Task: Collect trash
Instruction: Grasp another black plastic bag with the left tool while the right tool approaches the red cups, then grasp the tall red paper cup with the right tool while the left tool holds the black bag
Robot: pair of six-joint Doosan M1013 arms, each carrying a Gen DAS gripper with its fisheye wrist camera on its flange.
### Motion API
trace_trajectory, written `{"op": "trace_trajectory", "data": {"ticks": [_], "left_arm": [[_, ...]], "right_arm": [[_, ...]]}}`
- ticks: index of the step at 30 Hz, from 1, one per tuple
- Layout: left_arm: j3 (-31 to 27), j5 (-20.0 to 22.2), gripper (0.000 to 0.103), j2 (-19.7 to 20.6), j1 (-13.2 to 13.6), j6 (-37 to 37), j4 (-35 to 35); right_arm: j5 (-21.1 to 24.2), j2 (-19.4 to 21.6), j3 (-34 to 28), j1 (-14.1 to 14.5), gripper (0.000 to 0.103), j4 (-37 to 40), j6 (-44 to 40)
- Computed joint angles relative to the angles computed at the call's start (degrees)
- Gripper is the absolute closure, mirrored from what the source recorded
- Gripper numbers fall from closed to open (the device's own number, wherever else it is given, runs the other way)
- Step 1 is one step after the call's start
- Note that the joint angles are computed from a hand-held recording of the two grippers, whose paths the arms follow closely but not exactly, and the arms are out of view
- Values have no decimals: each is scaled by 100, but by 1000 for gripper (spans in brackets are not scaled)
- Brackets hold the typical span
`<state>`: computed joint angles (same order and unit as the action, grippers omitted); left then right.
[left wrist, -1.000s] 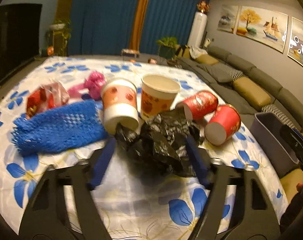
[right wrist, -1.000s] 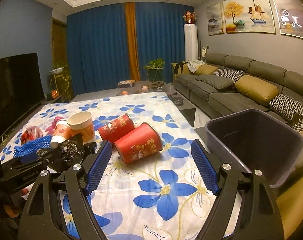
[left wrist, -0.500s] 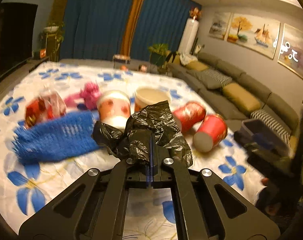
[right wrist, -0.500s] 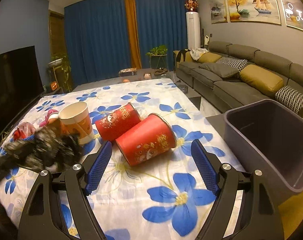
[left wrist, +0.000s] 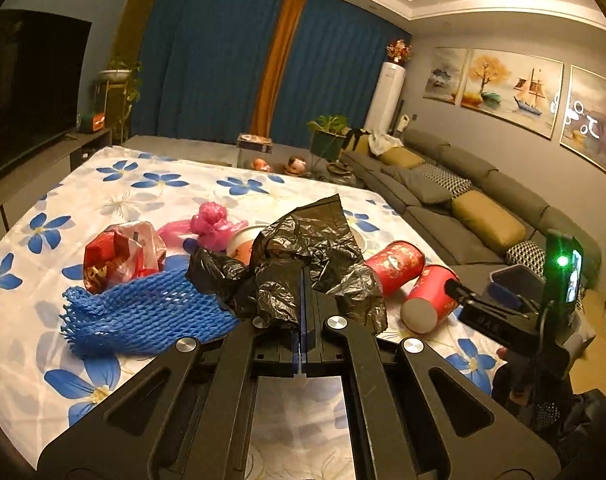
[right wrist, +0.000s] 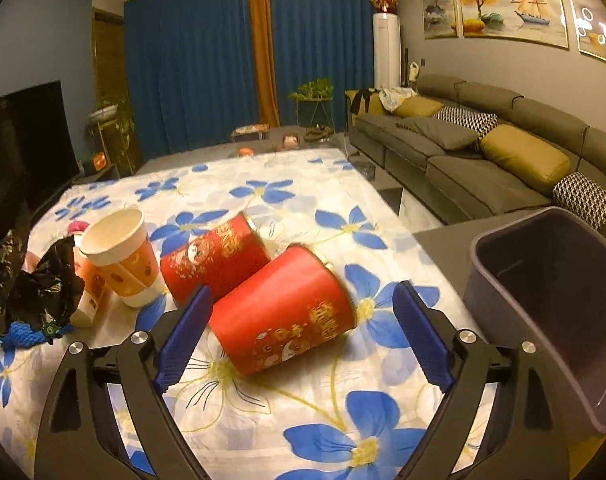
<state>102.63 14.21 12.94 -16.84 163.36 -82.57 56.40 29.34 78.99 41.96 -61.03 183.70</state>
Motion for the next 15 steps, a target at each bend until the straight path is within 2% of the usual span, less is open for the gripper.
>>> {"op": "trace_trajectory", "data": {"ticks": [9,15], "left_arm": [[-25,101,103,43,46,-169,164],[-42,203,103,68,87,-214,199]], "right_arm": [[332,331,-521,-107,14,552,-368],[395,399,-592,-161,14,764,-391]]}}
